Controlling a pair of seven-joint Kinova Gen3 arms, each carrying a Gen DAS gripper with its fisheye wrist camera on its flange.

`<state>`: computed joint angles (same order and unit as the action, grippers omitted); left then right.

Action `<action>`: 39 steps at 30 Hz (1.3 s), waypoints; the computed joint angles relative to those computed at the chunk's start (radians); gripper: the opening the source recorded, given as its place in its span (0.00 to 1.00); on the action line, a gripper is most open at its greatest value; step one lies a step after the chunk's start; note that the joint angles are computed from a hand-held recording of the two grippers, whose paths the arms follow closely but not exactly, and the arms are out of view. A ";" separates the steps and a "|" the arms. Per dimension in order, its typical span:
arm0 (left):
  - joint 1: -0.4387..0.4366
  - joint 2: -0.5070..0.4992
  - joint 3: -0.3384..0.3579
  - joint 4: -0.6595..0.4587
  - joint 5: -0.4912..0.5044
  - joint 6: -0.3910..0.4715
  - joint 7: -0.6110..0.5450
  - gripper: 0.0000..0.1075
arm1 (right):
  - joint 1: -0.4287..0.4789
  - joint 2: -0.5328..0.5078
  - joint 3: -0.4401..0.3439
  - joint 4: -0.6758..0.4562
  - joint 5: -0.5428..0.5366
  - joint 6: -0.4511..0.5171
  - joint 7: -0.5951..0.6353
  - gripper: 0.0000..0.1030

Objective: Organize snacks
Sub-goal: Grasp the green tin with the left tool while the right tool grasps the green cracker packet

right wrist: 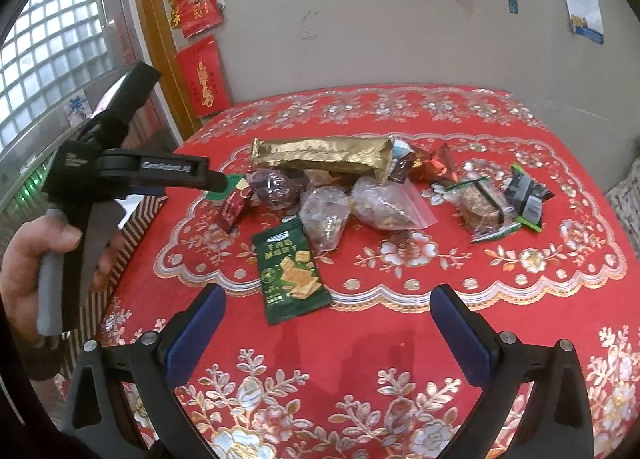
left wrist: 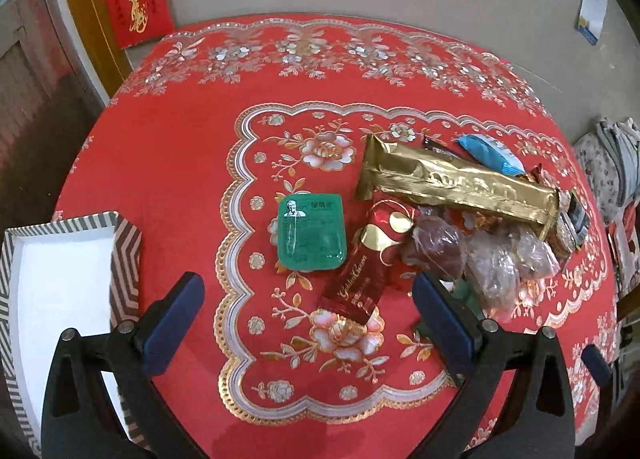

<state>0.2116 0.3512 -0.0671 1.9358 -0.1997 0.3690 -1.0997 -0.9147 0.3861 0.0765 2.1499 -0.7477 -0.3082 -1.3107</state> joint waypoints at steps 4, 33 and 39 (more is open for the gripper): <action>0.001 0.036 -0.005 -0.042 -0.009 0.034 -0.008 0.96 | -0.067 0.011 0.062 -0.013 -0.077 0.017 0.070 0.99; -0.102 0.147 0.032 -0.169 0.128 0.099 -0.114 0.45 | -0.232 0.088 0.287 -0.131 0.080 0.191 -0.084 0.99; -0.094 0.131 0.023 -0.140 0.099 0.080 -0.109 0.39 | -0.205 0.152 0.313 -0.243 0.206 0.323 -0.119 0.99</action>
